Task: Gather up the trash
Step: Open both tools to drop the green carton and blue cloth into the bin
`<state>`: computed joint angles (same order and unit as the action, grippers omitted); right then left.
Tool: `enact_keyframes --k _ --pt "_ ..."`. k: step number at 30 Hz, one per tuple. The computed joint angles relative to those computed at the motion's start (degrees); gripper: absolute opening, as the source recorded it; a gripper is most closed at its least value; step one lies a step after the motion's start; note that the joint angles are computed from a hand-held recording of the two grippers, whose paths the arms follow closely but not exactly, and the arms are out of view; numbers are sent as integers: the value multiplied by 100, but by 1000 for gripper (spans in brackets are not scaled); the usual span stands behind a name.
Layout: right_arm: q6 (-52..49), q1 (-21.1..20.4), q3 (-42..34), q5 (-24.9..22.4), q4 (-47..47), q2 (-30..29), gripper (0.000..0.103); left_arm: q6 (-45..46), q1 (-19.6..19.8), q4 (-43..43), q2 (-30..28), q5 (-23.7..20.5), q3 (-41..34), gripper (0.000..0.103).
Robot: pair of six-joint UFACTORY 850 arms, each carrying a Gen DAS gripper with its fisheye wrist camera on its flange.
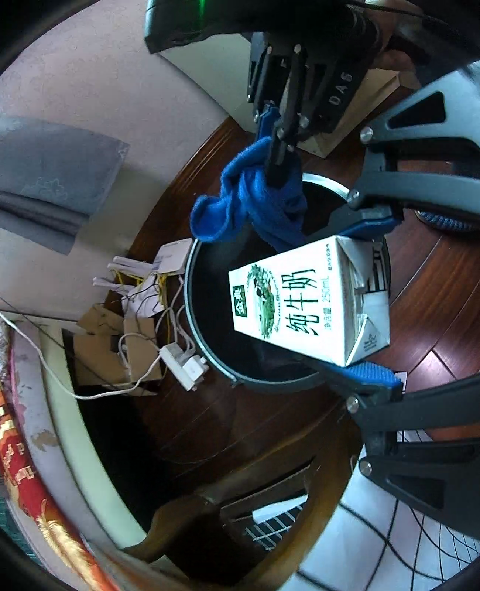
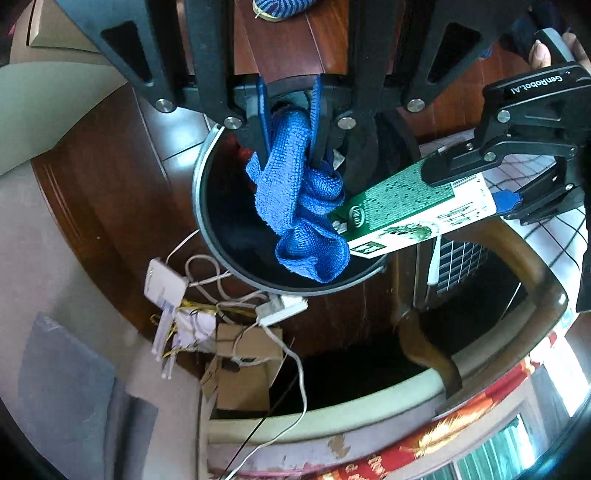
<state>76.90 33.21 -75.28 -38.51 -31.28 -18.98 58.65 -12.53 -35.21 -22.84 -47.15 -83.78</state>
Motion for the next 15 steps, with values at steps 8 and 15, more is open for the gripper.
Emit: enact_keyframes --k 8,15 --pt "-205 -158 -181 -1436 337 -313 103 -601 -63 472 -2 379 157 100" --pt "47 -133 -134 -1643 188 -225 103 -681 -70 477 81 618 283 101"
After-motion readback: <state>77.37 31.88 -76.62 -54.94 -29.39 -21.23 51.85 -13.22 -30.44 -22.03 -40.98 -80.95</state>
